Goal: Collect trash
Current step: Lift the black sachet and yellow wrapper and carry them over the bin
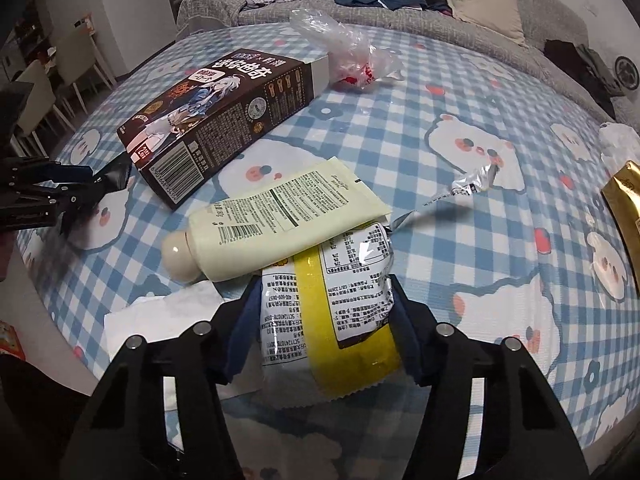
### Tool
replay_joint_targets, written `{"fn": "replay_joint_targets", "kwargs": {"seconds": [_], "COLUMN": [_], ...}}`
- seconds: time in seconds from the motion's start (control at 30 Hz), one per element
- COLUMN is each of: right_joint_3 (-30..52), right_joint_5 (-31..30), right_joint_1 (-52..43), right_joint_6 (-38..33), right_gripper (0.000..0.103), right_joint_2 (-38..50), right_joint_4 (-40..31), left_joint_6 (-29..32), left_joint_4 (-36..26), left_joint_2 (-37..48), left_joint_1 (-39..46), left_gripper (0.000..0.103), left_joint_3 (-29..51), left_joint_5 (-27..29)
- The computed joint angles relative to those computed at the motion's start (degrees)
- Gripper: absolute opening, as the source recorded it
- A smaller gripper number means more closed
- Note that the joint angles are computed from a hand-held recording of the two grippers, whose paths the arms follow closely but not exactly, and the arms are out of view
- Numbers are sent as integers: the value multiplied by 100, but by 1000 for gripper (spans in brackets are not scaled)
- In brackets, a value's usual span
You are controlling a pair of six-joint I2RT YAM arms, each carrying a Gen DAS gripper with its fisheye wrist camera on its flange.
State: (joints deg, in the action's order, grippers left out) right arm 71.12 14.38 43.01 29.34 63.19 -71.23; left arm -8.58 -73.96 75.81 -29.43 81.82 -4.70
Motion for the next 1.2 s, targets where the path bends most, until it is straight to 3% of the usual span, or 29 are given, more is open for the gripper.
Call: {"fn": "replay_joint_targets", "kwargs": {"seconds": [0.13, 0.33, 1.2], "right_joint_3": [26, 96, 485], "right_joint_5": [-79, -165, 411], "right_joint_1": [9, -27, 437], "right_joint_6": [-17, 0, 921], "right_gripper": [40, 31, 31], "right_joint_2": [-11, 32, -207], "right_joint_4": [10, -9, -1043], "left_joint_6": [-293, -662, -2434], "left_joint_4": [24, 97, -353], "left_joint_2": [28, 10, -328], "left_joint_1": [-33, -71, -937], "left_gripper": [32, 27, 26], "left_joint_3": [44, 29, 128], "left_joint_5": [-72, -171, -811]}}
